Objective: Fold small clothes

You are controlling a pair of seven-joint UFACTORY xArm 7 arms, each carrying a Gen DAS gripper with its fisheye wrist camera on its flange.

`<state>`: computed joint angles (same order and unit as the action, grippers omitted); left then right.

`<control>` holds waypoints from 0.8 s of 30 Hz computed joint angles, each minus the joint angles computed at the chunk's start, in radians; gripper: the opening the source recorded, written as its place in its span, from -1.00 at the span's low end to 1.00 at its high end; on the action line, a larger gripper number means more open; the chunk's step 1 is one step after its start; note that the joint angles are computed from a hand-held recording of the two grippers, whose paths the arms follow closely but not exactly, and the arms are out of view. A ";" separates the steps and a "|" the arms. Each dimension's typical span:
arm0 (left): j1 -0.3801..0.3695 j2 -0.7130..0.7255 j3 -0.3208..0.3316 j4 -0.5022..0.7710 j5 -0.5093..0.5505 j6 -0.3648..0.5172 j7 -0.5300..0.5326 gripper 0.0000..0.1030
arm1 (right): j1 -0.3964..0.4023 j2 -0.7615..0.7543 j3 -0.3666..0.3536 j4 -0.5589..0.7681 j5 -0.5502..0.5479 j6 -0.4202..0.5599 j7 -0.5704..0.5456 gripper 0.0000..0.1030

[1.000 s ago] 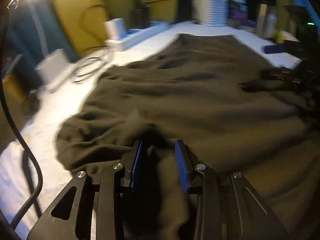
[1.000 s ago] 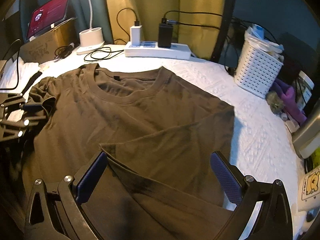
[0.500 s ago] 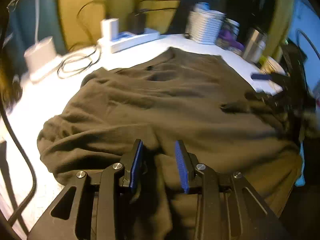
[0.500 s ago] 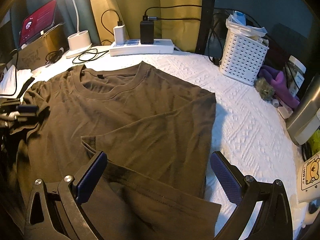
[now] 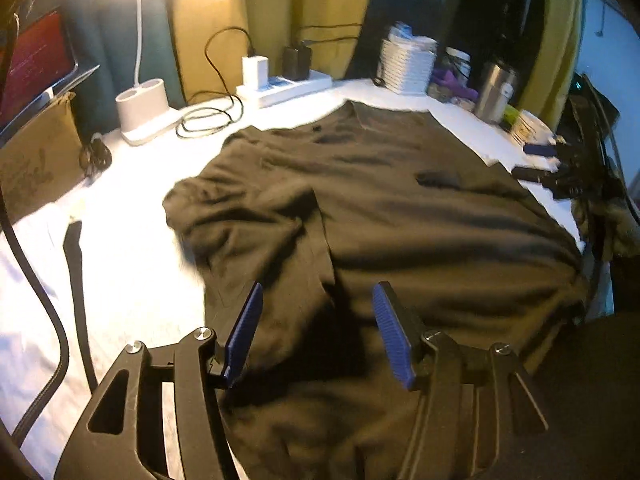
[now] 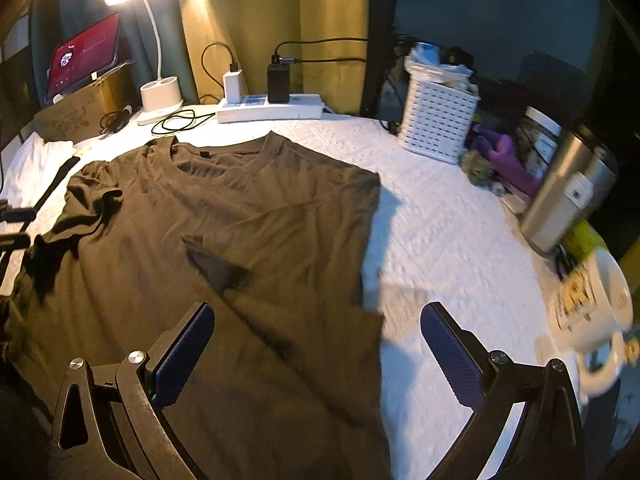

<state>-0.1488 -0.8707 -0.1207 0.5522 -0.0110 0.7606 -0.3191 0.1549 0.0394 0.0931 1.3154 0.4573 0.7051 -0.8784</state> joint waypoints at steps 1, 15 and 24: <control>-0.011 -0.012 0.000 -0.006 -0.007 0.012 0.002 0.12 | -0.007 -0.023 -0.006 -0.024 0.010 0.002 -0.003 1.00; -0.182 -0.158 0.069 -0.077 -0.163 0.109 0.184 0.34 | -0.016 -0.213 -0.076 -0.243 -0.040 -0.027 0.075 1.00; -0.299 -0.100 0.059 -0.115 -0.297 -0.073 0.257 0.30 | 0.019 -0.259 -0.085 -0.282 -0.028 -0.035 0.067 1.00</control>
<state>-0.4478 -0.9706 -0.0613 0.4377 -0.3076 0.6878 -0.0625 0.1743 -0.2199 0.0081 1.0330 0.4296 0.6697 -0.8113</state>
